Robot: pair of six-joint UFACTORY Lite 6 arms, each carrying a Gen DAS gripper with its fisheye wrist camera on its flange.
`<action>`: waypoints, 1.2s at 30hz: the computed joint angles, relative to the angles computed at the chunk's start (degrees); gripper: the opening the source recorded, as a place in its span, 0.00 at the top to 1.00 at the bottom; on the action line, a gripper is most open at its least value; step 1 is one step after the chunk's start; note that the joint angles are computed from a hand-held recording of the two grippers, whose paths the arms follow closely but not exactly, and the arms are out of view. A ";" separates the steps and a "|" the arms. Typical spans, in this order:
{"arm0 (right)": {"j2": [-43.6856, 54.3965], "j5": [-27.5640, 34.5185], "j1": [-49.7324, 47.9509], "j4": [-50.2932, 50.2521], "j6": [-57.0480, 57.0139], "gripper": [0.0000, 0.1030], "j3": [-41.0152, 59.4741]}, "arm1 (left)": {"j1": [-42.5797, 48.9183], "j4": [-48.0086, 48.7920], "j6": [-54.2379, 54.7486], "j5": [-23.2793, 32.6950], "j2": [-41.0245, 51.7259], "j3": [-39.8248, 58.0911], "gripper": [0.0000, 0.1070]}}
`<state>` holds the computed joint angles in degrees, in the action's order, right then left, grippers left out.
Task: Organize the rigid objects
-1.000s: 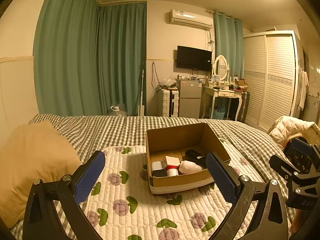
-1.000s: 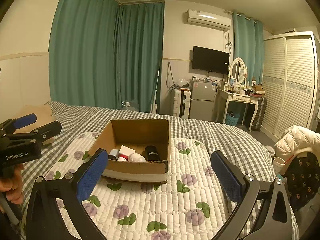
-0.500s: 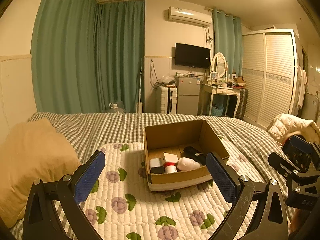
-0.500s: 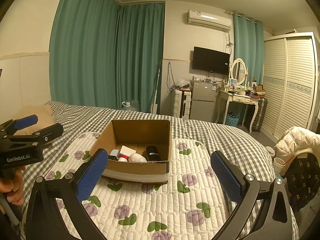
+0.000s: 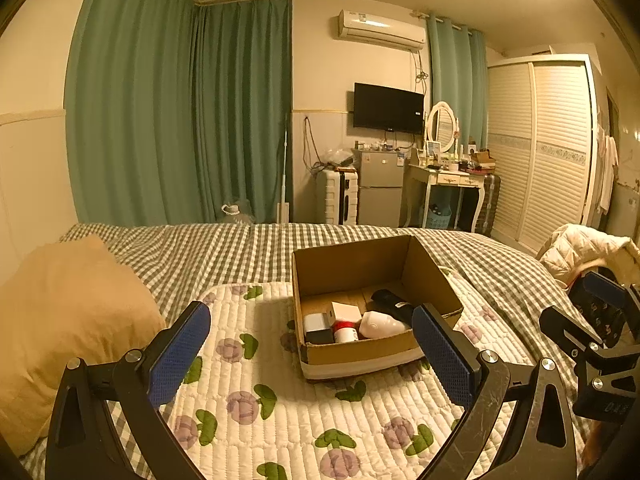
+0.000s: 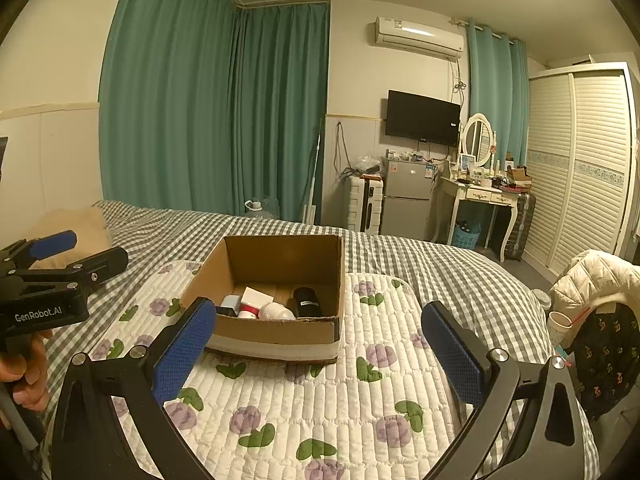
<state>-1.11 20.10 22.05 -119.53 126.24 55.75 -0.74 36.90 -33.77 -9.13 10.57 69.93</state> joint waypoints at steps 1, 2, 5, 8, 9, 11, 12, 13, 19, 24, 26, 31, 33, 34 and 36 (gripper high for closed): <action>-0.03 0.01 -0.02 -0.05 -0.03 0.00 -0.08 | 0.07 1.62 -1.78 0.16 0.12 0.21 0.04; -0.07 -0.01 -0.07 -0.03 -0.13 0.00 -0.11 | 0.24 3.48 -3.80 0.22 0.33 0.51 0.04; -0.31 -0.16 -0.20 0.14 -0.28 0.00 -0.11 | 0.57 5.81 -6.49 0.30 0.58 0.80 0.04; -0.36 -0.16 -0.20 0.37 -0.56 0.00 -0.14 | 0.92 10.20 -10.71 -0.21 0.58 0.78 0.04; -0.42 -0.19 -0.23 0.43 -0.67 0.00 -0.18 | 1.02 11.40 -11.93 -0.41 0.60 0.79 0.04; -0.66 -0.28 -0.32 0.20 -0.50 0.00 -0.37 | 0.92 9.70 -10.19 -0.27 0.57 0.75 0.04; -0.52 -0.41 -0.35 0.22 -0.52 0.00 -0.23 | 0.81 7.45 -7.84 -0.20 0.50 0.60 0.04; -0.55 -0.40 -0.35 0.44 -0.73 0.00 -0.25 | 0.71 5.43 -5.69 -0.21 0.41 0.38 0.04; -0.92 -0.28 -0.29 1.24 -1.68 0.00 -0.41 | 0.43 1.01 -0.45 -1.30 -0.52 -1.08 0.04; -1.18 -0.45 -0.68 0.17 -0.45 0.00 -0.84 | -0.28 -5.74 6.91 -1.10 -0.79 -1.62 0.04; -0.99 -0.31 -0.51 0.53 -0.65 0.00 -0.68 | -0.62 -10.20 11.64 -1.15 -0.85 -1.85 0.04; -1.13 -0.56 -0.66 0.41 -0.57 0.00 -0.80 | -0.67 -8.54 9.83 -1.21 -0.89 -2.09 0.04; -1.09 -0.66 -0.63 1.04 -1.18 0.00 -0.72 | -0.66 -8.85 9.92 -1.20 -0.74 -2.16 0.04; -1.17 -0.68 -0.68 1.03 -1.18 0.00 -0.84 | -0.65 -8.20 9.29 -1.09 -0.70 -2.14 0.04; -1.04 -0.70 -0.69 0.92 -1.03 0.00 -0.70 | -0.97 -11.31 12.53 -0.52 -0.51 -2.05 0.04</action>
<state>-2.15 19.40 21.36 -118.61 125.20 55.06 -1.71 25.58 -21.24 -9.65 10.06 67.88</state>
